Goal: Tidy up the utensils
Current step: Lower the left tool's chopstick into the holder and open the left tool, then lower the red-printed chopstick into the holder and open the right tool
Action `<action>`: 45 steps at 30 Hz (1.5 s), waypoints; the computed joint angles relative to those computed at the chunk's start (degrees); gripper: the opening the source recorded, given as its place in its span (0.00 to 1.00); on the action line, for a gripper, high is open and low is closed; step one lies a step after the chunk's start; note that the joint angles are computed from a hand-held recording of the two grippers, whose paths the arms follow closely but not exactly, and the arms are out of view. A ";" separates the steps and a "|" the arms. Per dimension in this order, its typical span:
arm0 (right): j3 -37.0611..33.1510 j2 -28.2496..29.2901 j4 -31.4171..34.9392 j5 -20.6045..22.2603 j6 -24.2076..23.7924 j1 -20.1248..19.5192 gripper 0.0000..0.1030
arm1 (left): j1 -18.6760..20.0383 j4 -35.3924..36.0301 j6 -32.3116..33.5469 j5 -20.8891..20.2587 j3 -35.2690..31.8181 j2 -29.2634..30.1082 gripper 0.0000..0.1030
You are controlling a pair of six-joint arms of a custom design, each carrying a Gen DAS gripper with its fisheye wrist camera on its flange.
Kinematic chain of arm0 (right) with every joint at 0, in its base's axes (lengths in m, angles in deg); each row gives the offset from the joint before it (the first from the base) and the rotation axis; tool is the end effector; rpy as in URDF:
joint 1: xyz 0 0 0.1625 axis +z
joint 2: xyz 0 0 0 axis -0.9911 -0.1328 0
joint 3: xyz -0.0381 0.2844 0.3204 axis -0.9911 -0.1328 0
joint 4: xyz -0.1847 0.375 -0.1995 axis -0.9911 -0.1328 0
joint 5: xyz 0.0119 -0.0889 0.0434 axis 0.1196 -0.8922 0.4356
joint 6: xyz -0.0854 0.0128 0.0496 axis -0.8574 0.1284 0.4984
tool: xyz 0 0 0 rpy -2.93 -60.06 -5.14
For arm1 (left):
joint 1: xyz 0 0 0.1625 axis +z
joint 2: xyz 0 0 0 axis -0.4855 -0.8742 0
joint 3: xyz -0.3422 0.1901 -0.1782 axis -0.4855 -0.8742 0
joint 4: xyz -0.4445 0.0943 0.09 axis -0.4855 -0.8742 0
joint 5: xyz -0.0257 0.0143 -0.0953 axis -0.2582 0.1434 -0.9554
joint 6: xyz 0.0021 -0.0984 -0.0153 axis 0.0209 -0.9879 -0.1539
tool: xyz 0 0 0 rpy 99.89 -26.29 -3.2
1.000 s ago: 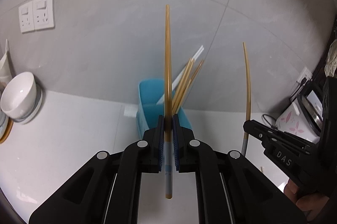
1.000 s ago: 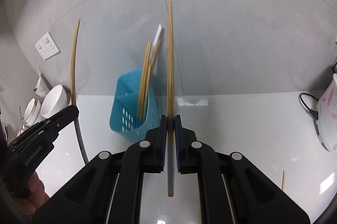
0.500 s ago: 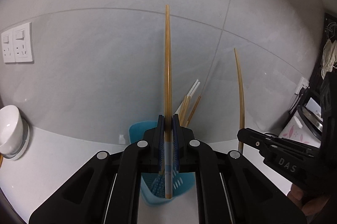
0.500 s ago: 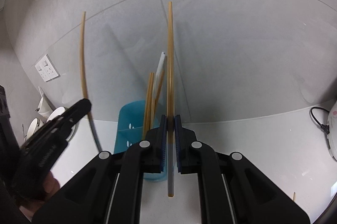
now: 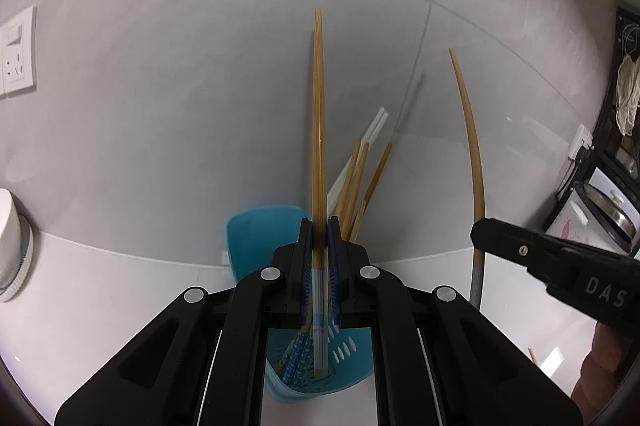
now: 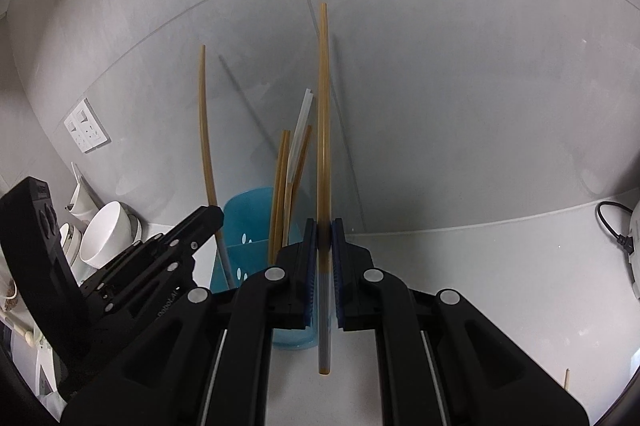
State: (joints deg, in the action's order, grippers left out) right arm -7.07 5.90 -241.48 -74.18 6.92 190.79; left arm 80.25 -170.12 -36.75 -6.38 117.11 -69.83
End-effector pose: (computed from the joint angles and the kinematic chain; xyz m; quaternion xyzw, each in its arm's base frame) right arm 0.3678 -0.7788 0.2441 0.2745 -0.8976 0.3079 0.1553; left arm -0.3197 -0.7360 0.2476 0.1285 0.8248 -0.4800 0.2698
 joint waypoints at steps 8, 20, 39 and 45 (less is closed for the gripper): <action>0.82 -0.39 0.29 -0.17 -0.28 0.00 0.06 | -0.08 5.40 -3.00 0.84 -0.36 0.39 0.07; 1.11 -0.39 -0.19 1.04 -1.05 0.35 0.07 | -1.87 21.60 -18.05 6.97 1.87 -3.77 0.54; -0.74 3.92 -7.63 8.80 -3.44 0.80 0.07 | -2.98 31.94 -30.63 11.88 8.02 -9.95 0.94; -0.47 5.14 -8.13 8.58 -4.42 0.44 0.07 | -2.36 29.60 -29.00 12.00 9.15 -10.26 0.94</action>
